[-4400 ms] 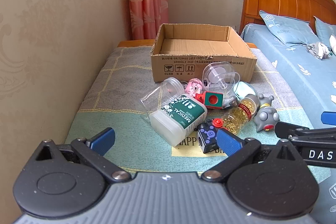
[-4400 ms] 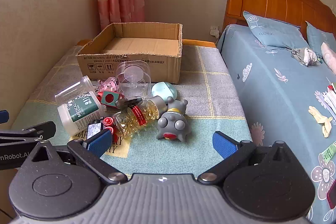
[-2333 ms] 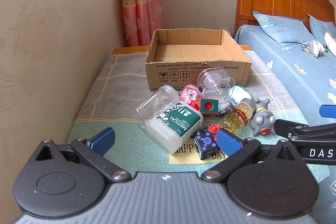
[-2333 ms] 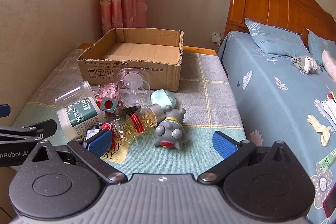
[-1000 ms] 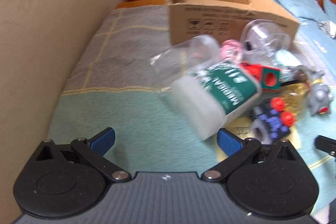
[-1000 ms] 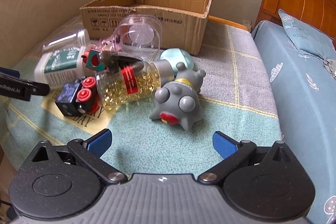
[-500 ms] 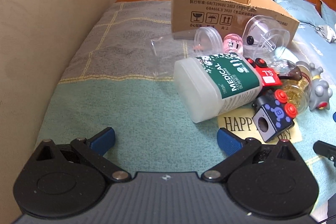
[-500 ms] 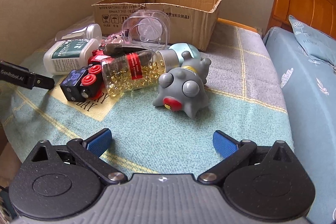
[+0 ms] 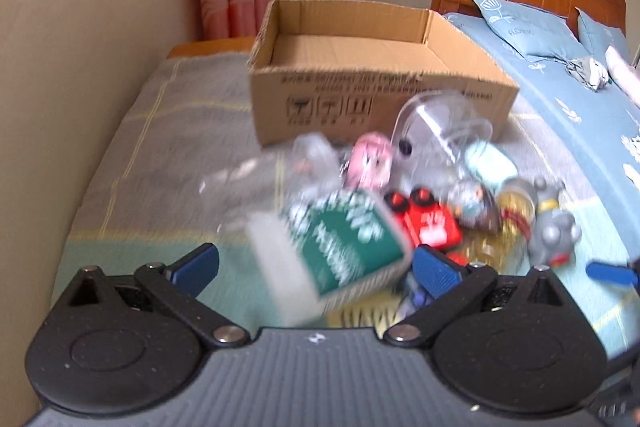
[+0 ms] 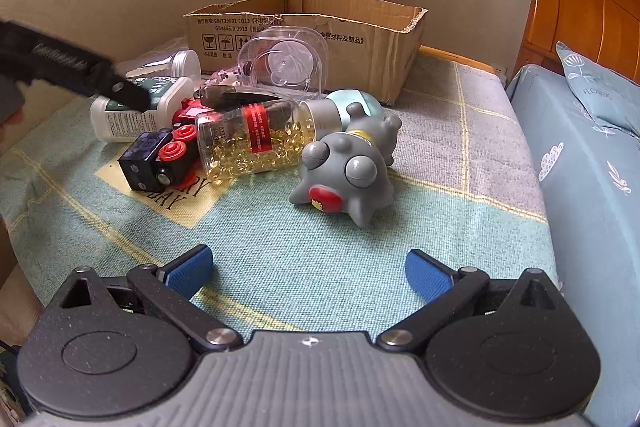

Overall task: Organize rigid objects
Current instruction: 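Grasp the white MEDICAL cotton swab tub with the left gripper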

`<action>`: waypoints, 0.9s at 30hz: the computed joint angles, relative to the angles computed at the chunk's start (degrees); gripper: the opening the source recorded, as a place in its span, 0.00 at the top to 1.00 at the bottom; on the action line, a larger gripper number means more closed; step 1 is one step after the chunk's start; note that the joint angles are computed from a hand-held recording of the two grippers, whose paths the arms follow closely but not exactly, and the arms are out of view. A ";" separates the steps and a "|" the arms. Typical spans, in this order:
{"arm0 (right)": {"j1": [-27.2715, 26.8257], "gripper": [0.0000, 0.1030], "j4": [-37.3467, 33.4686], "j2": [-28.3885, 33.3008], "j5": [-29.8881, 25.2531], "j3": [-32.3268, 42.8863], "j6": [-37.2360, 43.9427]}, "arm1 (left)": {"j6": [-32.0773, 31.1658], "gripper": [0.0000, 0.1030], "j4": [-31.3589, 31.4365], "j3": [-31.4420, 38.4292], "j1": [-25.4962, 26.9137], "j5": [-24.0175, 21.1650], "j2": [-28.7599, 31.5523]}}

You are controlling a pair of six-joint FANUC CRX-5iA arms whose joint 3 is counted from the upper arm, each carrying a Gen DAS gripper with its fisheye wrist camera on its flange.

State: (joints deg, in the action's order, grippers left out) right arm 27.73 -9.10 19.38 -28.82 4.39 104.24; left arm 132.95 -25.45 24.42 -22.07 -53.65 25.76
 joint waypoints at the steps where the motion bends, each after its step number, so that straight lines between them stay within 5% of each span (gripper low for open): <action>1: -0.06 0.00 -0.24 -0.01 -0.04 0.04 0.30 | 0.28 0.01 -0.86 1.56 -0.20 -0.57 1.15; 5: -0.20 0.00 -0.79 0.03 -0.42 0.32 1.07 | 0.08 0.00 -0.80 6.08 0.04 -3.16 5.02; 19: -0.70 0.00 -2.32 0.34 -2.58 1.69 3.54 | 1.61 0.01 -1.23 1.05 0.19 -3.16 1.50; 27: -0.04 0.00 -2.62 0.39 -5.49 2.73 4.79 | 1.55 0.19 -1.36 0.49 0.22 -0.72 1.84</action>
State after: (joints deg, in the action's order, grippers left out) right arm 27.69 -11.72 19.77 -34.31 7.12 109.03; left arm 134.50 -26.81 24.90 -21.85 -54.37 27.61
